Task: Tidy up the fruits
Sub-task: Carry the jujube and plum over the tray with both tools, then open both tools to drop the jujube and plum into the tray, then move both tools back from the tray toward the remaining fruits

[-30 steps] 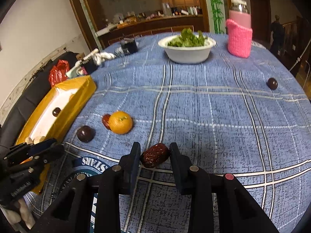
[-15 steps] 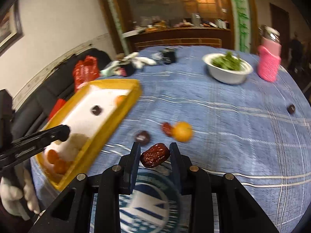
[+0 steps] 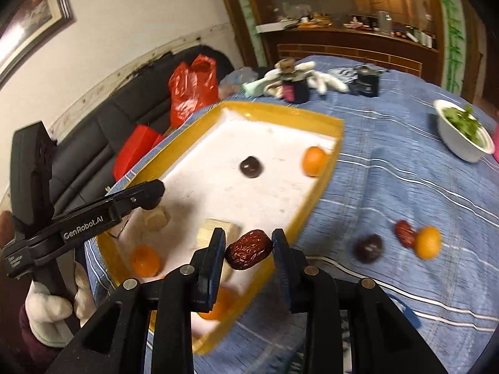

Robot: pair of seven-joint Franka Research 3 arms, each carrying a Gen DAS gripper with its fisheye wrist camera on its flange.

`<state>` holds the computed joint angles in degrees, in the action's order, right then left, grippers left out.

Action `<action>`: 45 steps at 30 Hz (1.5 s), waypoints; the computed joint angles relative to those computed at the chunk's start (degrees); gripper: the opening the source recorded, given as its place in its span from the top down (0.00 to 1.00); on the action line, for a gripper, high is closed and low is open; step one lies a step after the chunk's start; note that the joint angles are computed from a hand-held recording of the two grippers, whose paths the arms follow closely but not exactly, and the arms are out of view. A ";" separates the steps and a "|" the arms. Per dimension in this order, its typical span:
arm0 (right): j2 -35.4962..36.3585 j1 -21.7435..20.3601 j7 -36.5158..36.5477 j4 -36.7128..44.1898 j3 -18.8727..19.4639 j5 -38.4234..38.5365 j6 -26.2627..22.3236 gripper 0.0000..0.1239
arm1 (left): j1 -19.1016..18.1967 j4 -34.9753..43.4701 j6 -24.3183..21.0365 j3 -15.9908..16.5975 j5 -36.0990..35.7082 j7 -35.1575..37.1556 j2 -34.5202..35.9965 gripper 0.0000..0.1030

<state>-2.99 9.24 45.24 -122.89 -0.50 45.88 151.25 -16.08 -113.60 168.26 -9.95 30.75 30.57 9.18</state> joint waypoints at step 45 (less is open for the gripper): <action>-17.67 -1.29 2.13 -19.46 -9.03 14.22 10.45 0.42 | -10.17 4.51 -14.71 -6.01 21.31 -7.22 -3.65 0.19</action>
